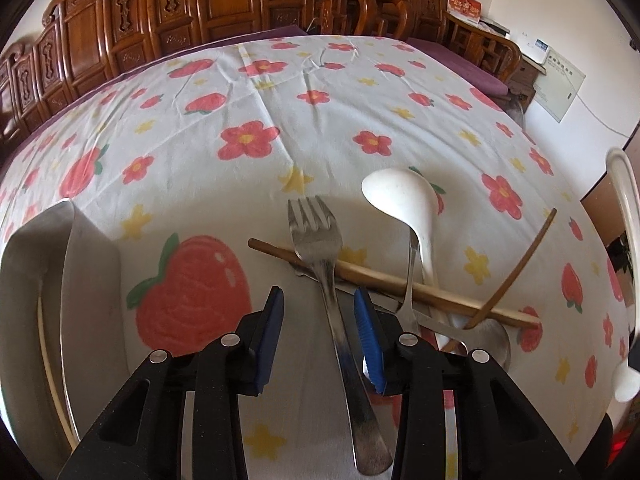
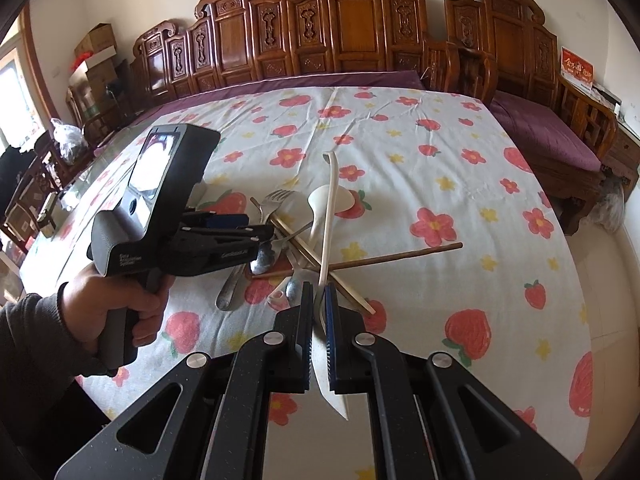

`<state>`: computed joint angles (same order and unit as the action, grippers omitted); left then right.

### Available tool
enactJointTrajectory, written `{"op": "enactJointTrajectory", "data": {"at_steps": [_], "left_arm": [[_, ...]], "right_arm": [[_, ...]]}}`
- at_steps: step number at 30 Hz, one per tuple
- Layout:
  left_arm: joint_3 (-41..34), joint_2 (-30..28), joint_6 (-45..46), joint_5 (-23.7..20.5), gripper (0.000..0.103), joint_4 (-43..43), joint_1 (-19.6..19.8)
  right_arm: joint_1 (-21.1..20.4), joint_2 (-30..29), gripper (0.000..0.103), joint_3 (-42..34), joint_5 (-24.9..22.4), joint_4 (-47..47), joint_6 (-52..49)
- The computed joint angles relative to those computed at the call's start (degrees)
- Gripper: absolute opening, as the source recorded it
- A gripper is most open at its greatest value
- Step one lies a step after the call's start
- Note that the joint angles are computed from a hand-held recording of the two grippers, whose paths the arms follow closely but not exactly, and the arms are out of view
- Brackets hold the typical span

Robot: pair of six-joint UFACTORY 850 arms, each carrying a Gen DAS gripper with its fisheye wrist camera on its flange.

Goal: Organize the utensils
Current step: 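Grasp and lift the steel fork with the left tool while the right tool holds the white spoon, then lower the steel fork into the tray with the left tool while the right tool lowers the white spoon there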

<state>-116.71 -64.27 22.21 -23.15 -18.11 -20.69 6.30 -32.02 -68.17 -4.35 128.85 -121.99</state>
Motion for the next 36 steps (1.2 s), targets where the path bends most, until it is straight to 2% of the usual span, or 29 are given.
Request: {"op": "enactJointTrajectory", "data": {"at_steps": [4, 6, 7, 10, 15, 22, 31, 36], "left_arm": [[-0.5, -0.3, -2.6, 0.0, 0.034, 3.5, -0.4], [0.4, 0.2, -4.4, 1.0, 0.020, 6.7, -0.7], [0.4, 0.2, -2.7, 0.6, 0.009, 5.0, -0.6], [0.9, 0.7, -0.1, -0.7, 0.006, 1.4, -0.1], [6.7, 4.6, 3.9, 2.9, 0.006, -2.4, 0.4], [15.9, 12.1, 20.3, 7.5, 0.006, -17.9, 1.7], [23.5, 18.8, 38.6, 10.0, 0.006, -36.0, 4.2], [25.8, 20.8, 48.5, 10.0, 0.006, -46.2, 5.8]], "right_arm": [[-0.1, -0.1, 0.007, -0.1, 0.0, -2.6, 2.7], [-0.1, -0.1, 0.007, -0.1, -0.1, -3.8, 3.9], [-0.1, -0.1, 0.007, -0.1, -0.2, -5.1, 5.2], [0.0, -0.3, 0.007, 0.0, -0.4, -5.7, 5.7], [0.2, -0.1, 0.007, 0.1, -0.5, -3.9, 3.8], [1.0, -0.1, 0.007, -0.1, -0.4, -0.2, 0.0], [2.9, -1.1, 0.007, -2.8, 0.1, -8.0, 7.7], [4.5, -2.2, 0.007, -5.2, 0.7, -21.2, 20.8]]}}
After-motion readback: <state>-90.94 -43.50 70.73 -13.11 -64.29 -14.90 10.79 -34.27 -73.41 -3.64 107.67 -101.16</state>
